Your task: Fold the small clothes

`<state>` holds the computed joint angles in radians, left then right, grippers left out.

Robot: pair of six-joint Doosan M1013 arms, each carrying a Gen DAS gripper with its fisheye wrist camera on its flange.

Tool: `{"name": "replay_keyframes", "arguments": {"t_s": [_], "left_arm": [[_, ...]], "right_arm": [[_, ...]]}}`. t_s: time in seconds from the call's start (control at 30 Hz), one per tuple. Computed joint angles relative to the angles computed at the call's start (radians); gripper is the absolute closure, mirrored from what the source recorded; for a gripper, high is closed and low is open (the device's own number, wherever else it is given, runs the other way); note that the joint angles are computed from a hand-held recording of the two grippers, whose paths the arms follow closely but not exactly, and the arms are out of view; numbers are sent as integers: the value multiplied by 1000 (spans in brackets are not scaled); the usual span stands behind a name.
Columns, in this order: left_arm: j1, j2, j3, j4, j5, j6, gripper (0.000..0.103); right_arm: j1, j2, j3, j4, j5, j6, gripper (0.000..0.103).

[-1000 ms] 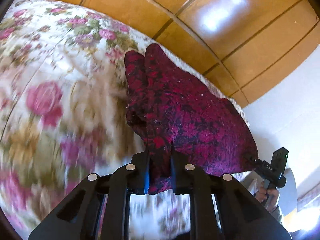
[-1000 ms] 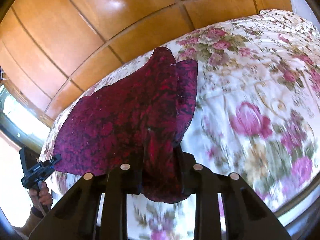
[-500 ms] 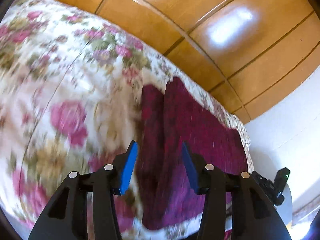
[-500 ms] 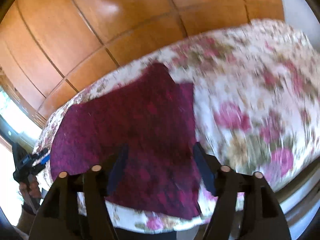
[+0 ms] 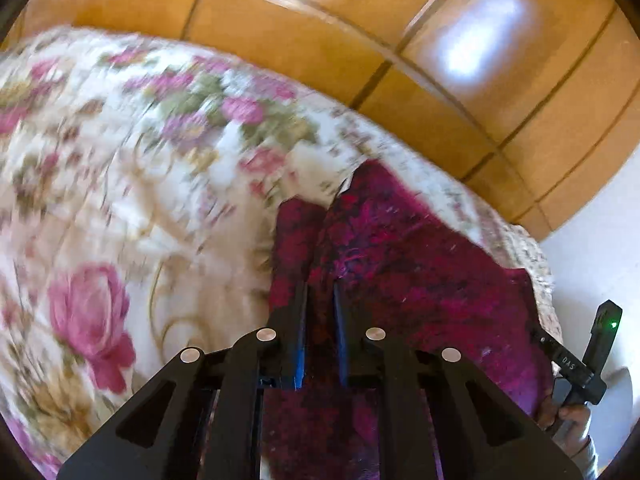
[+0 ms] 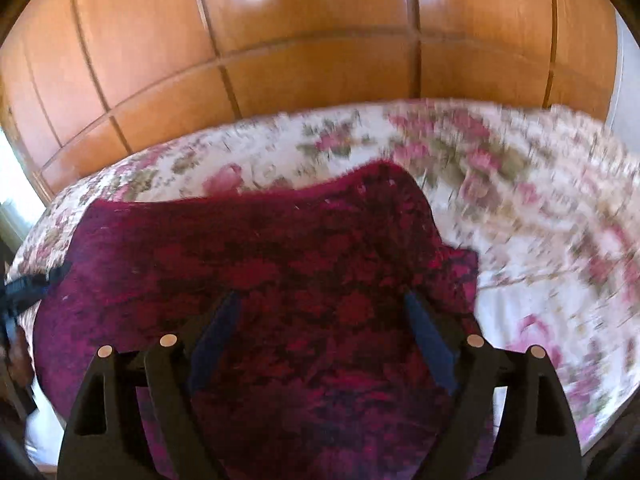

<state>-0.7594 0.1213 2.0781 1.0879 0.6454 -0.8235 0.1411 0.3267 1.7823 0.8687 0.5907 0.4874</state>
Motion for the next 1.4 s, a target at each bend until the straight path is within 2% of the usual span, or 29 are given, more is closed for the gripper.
{"name": "replay_keyframes", "arguments": {"t_s": [0.03, 0.1, 0.17, 0.2, 0.3, 0.37, 0.47, 0.6, 1.03, 1.23, 1.33, 1.4], "left_arm": [[-5, 6, -2, 1, 18, 0, 91], [-11, 19, -35, -59, 81, 93, 89], [-25, 31, -77, -114, 177, 184, 82], [-33, 33, -92, -124, 216, 203, 74], [-55, 42, -130, -113, 334, 241, 66], [-73, 47, -151, -101, 399, 268, 57], [-87, 57, -178, -88, 451, 310, 55], [-100, 71, -206, -83, 476, 357, 55], [-119, 116, -249, -104, 451, 447, 55], [-100, 129, -255, -137, 411, 483, 55], [-93, 123, -247, -103, 384, 477, 55], [-71, 132, -256, -128, 381, 527, 55]], "right_arm": [[6, 3, 7, 19, -25, -39, 17], [13, 6, 7, 17, -46, -46, 16], [13, 7, 4, 14, -40, -44, 16], [9, 7, 6, 33, -37, -60, 16], [9, 2, 15, 58, -47, -83, 16], [10, 3, 16, 68, -49, -91, 16], [7, 1, 20, 86, -45, -109, 15], [5, 0, 20, 89, -41, -112, 15], [4, -15, 21, 66, -39, -89, 13], [-19, -31, 21, 85, 16, -86, 12], [-35, -36, 21, 119, 47, -107, 11], [-32, -27, 5, 66, 53, -55, 11]]}}
